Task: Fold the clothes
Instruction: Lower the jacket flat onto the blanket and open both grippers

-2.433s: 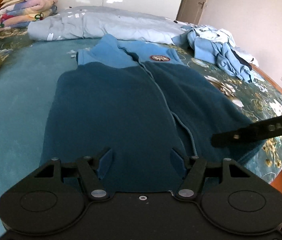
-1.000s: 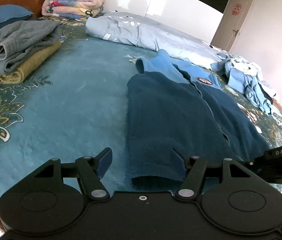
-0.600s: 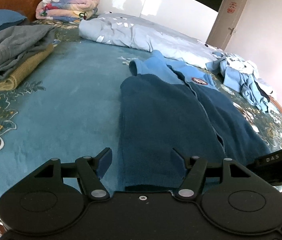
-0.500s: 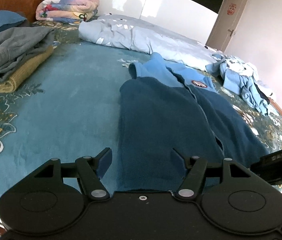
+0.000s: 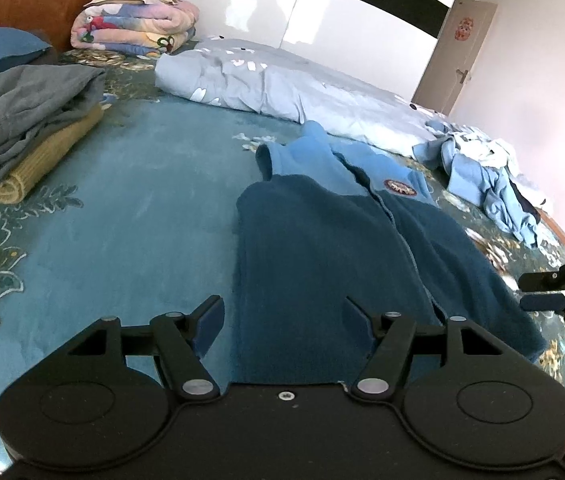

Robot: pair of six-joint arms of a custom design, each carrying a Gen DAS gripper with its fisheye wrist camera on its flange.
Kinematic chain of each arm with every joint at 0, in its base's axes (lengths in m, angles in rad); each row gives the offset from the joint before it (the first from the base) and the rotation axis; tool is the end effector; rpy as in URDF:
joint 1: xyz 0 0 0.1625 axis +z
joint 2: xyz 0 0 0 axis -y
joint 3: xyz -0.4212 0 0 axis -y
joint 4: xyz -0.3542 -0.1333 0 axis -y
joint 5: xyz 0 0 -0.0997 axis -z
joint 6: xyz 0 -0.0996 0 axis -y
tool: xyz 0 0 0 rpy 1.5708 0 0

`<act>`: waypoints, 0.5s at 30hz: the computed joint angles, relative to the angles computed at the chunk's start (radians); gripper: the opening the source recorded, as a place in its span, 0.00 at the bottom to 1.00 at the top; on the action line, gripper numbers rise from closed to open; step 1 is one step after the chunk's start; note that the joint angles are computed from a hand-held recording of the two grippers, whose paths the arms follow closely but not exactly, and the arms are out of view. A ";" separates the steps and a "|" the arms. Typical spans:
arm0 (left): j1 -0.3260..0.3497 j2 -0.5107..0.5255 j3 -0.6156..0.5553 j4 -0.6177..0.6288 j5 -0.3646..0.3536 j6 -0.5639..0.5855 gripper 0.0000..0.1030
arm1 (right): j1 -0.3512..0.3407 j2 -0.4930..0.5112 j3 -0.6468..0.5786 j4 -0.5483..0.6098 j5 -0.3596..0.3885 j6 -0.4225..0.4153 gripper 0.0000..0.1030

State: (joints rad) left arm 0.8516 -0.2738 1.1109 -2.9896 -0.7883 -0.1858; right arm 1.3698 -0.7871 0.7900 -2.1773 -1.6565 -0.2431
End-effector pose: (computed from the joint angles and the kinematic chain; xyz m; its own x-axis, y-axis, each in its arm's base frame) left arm -0.3507 -0.7095 0.0091 -0.8768 0.0566 -0.4775 0.3953 0.6502 -0.6488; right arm -0.0354 -0.7989 0.4347 -0.9777 0.0451 0.2050 -0.0731 0.8423 -0.5340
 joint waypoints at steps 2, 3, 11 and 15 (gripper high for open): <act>0.004 0.003 -0.012 0.000 -0.004 0.016 0.63 | 0.006 0.024 -0.048 0.014 -0.014 -0.025 0.42; 0.006 0.005 -0.019 0.001 -0.006 0.020 0.65 | 0.007 0.036 -0.076 0.027 -0.016 -0.034 0.45; 0.027 0.020 -0.066 0.041 -0.024 0.019 0.70 | 0.017 0.161 -0.312 0.149 -0.012 -0.055 0.64; 0.044 0.031 -0.107 0.061 -0.054 0.032 0.78 | 0.020 0.234 -0.454 0.212 0.001 -0.070 0.76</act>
